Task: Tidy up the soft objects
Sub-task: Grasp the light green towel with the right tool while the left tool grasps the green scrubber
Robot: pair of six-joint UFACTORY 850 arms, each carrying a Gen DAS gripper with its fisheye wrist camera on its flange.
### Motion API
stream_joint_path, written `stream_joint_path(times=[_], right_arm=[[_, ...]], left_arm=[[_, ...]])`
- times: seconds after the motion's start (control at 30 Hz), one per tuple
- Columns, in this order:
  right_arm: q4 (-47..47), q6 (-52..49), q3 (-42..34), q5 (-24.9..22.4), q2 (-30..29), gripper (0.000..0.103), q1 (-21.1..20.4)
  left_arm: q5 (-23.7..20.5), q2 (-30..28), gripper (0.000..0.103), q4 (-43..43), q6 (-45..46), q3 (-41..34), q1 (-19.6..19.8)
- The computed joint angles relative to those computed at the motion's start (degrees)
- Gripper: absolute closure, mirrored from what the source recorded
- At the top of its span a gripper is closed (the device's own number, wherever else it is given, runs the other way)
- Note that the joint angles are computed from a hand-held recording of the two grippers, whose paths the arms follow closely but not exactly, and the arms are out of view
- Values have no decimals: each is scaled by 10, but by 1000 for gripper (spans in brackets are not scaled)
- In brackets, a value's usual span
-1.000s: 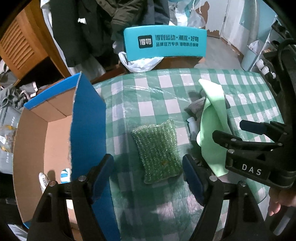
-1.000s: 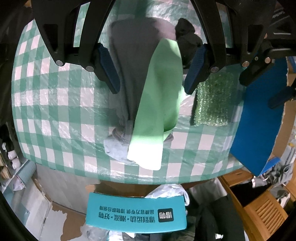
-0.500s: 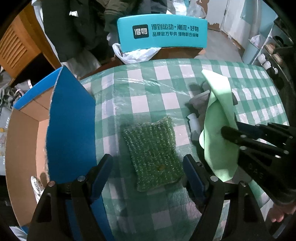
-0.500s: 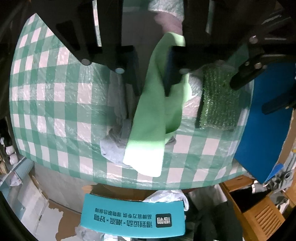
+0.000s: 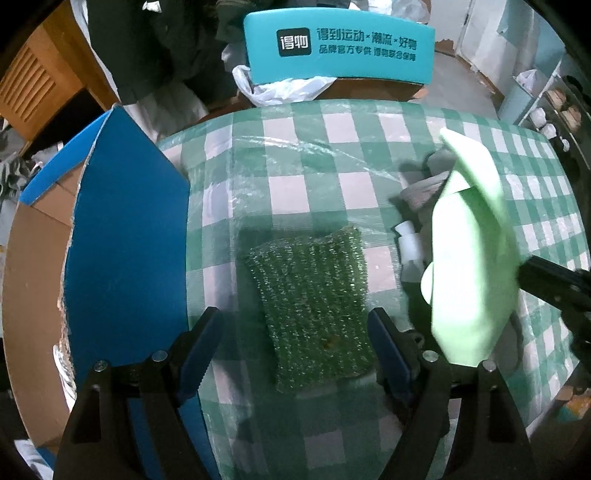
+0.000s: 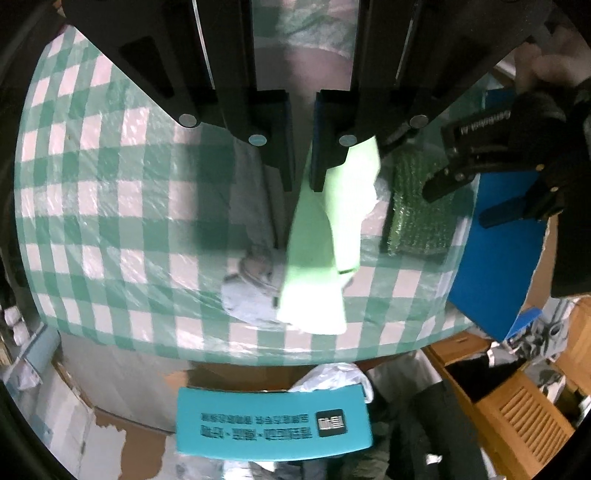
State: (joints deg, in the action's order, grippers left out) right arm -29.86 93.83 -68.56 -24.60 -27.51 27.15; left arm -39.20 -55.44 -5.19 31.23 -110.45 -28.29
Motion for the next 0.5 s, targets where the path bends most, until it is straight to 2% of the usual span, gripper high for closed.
stream_joint_path(times=[0.13,0.2,0.23,0.27,0.37,0.5], right_arm=[[9,9,20,26,8,94,-6],[9,18,21,30,5,78,-7],[-2,29,21,31,3,67,-6],[-12,38,21,30,3,62,-4],[-27,44,13,29,-2,55,-4],[-39,48,3,31,-9,54,-4]], left_arm=[[-4,-6,21,6,-10,-7,0],[-4,-7,21,9,-13,-8,-1],[-4,-6,21,9,-13,-7,-1],[-5,-6,21,9,-13,-7,-1],[-8,-11,21,13,-15,-13,-1],[-12,-17,21,16,-19,-20,0]])
